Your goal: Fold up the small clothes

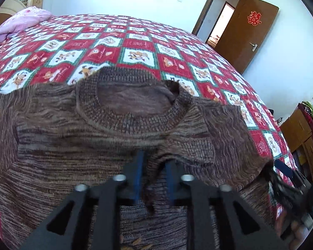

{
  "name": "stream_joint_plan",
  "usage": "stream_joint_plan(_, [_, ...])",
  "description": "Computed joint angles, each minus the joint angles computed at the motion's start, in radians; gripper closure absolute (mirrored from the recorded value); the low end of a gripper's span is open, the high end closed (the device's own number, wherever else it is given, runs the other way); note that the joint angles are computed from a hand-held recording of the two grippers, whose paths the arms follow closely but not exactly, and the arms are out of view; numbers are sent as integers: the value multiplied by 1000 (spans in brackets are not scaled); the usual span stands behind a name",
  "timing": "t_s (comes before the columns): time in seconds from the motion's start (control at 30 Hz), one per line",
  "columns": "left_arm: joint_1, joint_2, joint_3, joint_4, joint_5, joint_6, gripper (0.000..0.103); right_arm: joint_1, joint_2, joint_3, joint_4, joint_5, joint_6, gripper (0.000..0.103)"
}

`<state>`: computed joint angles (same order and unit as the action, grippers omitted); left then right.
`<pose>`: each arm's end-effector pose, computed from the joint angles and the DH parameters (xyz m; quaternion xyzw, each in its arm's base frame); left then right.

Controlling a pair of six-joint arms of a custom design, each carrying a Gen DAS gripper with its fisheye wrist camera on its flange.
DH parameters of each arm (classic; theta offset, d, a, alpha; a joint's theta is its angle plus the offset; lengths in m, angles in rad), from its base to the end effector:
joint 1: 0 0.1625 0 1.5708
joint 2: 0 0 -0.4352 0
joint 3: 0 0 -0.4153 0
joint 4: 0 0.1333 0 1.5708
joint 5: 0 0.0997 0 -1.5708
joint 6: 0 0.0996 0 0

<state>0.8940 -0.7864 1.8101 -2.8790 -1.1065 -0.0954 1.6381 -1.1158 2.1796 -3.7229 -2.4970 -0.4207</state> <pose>-0.2647 -0.6136 0.0584 0.2449 0.9323 -0.2136 0.1590 0.0867 -0.4875 0.2509 -0.0395 -0.7986 0.3888 0.4577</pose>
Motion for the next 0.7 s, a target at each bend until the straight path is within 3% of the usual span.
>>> stream_joint_plan(0.03, [-4, -3, 4, -14, 10, -6, 40, -11, -27, 9, 37, -18, 75, 31])
stream_joint_plan(0.1, [-5, -19, 26, -46, 45, -18, 15, -57, -123, 69, 143, 71, 217, 30])
stream_joint_plan(0.13, [-7, -19, 32, -62, 67, -25, 14, -71, -152, 96, 147, 110, 225, 30])
stream_joint_plan(0.27, [-31, 8, 14, -21, 188, -36, 14, -50, -134, 129, 67, 105, 168, 28])
stream_joint_plan(0.37, [-74, 24, 37, -94, 248, 23, 13, -23, -64, 98, -21, 38, 74, 28])
stream_joint_plan(0.43, [-107, 43, 47, -154, 310, 90, 3, -36, -68, 97, -2, 37, 90, 28])
stream_joint_plan(0.57, [-116, 136, -27, -171, 574, 161, 0, -40, -108, 130, 1, 54, 118, 25])
stream_joint_plan(0.63, [-88, 143, -61, -113, 651, 96, 1, -34, -108, 148, -43, 56, 96, 25])
stream_joint_plan(0.7, [-46, 80, -48, 2, 606, -55, 1, -30, -101, 154, -77, 53, 79, 25])
